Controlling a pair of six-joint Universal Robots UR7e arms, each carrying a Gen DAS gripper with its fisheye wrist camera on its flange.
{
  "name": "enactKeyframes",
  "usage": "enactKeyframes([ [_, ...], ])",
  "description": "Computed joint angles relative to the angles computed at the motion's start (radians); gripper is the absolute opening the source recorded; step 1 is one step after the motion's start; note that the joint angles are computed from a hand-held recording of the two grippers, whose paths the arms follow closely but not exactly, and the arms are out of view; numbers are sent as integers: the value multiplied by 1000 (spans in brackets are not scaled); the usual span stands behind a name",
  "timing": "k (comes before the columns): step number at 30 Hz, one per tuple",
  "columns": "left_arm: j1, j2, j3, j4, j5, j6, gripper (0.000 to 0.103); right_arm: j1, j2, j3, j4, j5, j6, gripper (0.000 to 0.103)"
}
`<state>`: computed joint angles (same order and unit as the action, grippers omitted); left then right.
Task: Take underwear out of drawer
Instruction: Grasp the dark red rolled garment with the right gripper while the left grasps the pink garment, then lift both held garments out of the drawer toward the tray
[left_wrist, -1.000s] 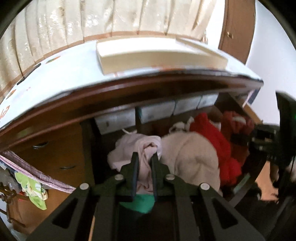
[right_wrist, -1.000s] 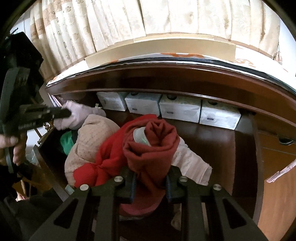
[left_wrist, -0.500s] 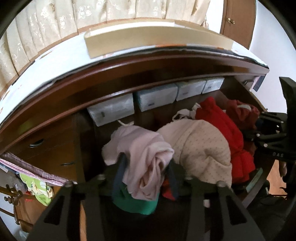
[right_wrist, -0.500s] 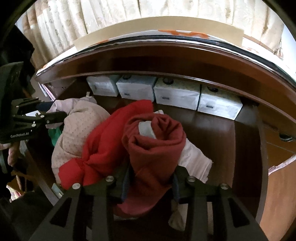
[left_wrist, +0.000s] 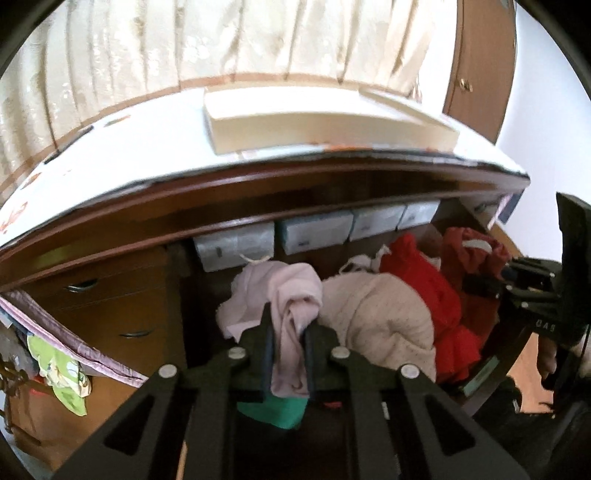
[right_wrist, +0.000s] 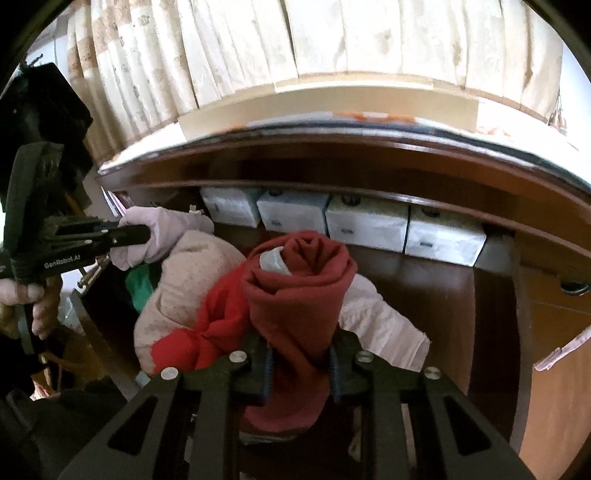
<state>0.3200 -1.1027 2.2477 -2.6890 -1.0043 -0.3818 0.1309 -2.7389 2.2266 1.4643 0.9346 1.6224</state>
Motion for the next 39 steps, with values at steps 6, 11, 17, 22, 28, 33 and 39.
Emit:
enactKeyframes([
  [6, -55, -27, 40, -98, 57, 6, 11, 112, 23, -45, -52, -28, 112, 24],
  [11, -80, -27, 62, -163, 77, 13, 10, 127, 14, -47, -61, -30, 115, 24],
  [17, -95, -28, 76, -193, 78, 19, 11, 175, 18, -53, -92, -24, 146, 24],
  [22, -116, -30, 88, -215, 92, 20, 10, 212, 20, -64, -114, -31, 176, 24],
  [28, -136, -40, 97, -237, 108, 29, 11, 247, 25, -69, -133, -29, 203, 24],
  [33, -159, -43, 102, -262, 131, 43, 10, 261, 24, -74, -132, -31, 211, 24],
  [39, -181, -36, 111, -298, 154, 59, 10, 292, 34, -83, -155, -22, 245, 24],
])
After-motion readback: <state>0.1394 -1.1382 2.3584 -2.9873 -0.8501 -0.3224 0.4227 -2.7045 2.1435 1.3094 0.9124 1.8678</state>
